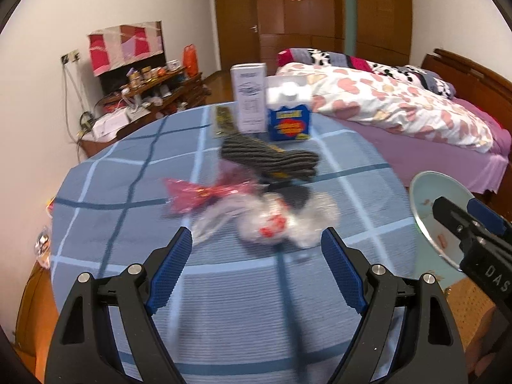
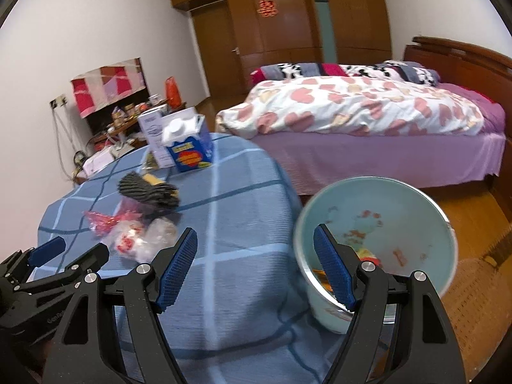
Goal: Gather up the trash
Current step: 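Move both open tools back over the remaining trash on the table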
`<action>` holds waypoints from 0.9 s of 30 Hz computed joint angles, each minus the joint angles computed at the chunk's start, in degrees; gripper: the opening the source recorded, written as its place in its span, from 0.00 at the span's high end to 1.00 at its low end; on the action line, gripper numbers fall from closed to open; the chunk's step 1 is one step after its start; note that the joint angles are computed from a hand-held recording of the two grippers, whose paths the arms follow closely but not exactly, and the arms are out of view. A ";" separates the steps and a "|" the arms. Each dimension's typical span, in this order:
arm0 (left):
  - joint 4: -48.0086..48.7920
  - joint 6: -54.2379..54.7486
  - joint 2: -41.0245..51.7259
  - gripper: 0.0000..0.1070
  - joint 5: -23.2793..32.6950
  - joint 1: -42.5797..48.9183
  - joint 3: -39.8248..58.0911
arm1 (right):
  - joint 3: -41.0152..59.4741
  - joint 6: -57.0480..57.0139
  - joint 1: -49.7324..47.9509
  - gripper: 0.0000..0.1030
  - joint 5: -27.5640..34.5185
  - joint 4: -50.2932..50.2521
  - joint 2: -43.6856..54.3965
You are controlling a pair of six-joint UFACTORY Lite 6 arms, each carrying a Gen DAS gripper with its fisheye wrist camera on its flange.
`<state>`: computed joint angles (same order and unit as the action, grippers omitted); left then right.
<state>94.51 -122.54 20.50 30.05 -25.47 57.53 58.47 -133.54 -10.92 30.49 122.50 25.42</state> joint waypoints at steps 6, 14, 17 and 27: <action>5.51 -5.99 -2.49 0.24 -2.32 6.55 -5.16 | 1.42 -2.42 5.64 0.28 -2.08 2.91 1.24; 13.38 -12.27 -3.18 0.24 -4.70 14.33 -9.25 | 7.22 3.77 10.15 0.28 -4.12 -2.08 6.38; 16.27 -14.86 -2.01 0.24 -5.61 17.09 -9.64 | 10.30 8.34 11.71 0.28 -4.91 -6.23 8.97; 22.83 -19.39 0.44 0.24 -7.76 22.24 -9.19 | 25.41 32.19 15.94 0.28 -6.45 -26.57 21.00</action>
